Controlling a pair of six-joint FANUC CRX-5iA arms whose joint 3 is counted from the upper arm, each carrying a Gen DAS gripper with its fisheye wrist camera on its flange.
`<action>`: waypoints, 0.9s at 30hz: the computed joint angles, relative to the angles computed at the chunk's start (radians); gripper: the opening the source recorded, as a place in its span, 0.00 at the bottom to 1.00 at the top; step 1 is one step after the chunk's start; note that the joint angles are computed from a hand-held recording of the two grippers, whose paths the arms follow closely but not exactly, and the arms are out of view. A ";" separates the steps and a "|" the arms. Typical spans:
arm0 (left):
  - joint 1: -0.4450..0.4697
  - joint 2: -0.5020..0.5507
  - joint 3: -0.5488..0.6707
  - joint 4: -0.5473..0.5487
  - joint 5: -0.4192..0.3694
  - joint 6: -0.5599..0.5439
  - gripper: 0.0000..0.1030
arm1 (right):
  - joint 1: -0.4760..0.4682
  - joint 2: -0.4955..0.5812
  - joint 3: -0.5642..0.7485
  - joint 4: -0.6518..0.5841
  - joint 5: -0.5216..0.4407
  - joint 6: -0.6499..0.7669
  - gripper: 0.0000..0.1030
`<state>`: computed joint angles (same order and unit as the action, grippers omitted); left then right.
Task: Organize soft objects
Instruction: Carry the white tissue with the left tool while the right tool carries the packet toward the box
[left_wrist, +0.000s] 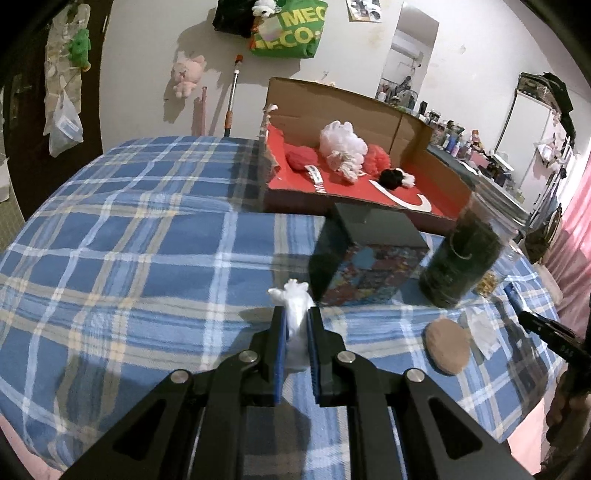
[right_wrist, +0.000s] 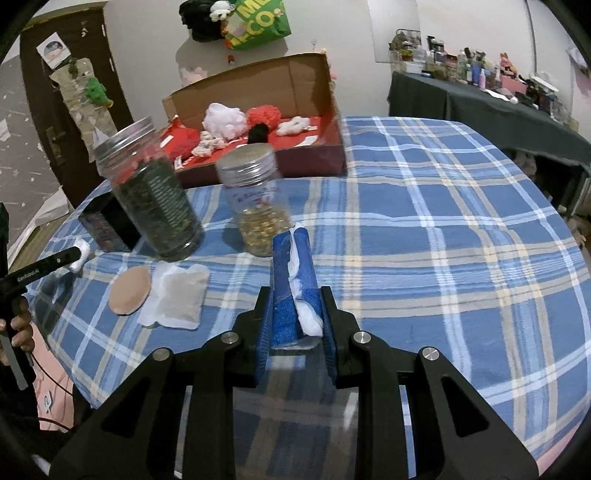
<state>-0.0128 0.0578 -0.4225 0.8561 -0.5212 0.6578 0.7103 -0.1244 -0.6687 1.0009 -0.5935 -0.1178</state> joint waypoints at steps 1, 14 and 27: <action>0.003 0.008 0.011 -0.005 -0.006 0.004 0.11 | -0.005 0.000 0.005 -0.017 -0.003 0.015 0.23; 0.017 0.105 0.117 -0.005 -0.062 -0.027 0.11 | -0.103 0.020 0.059 -0.156 0.098 0.190 0.23; 0.037 0.199 0.226 0.111 -0.195 -0.232 0.11 | -0.200 0.068 0.190 -0.518 0.231 0.640 0.23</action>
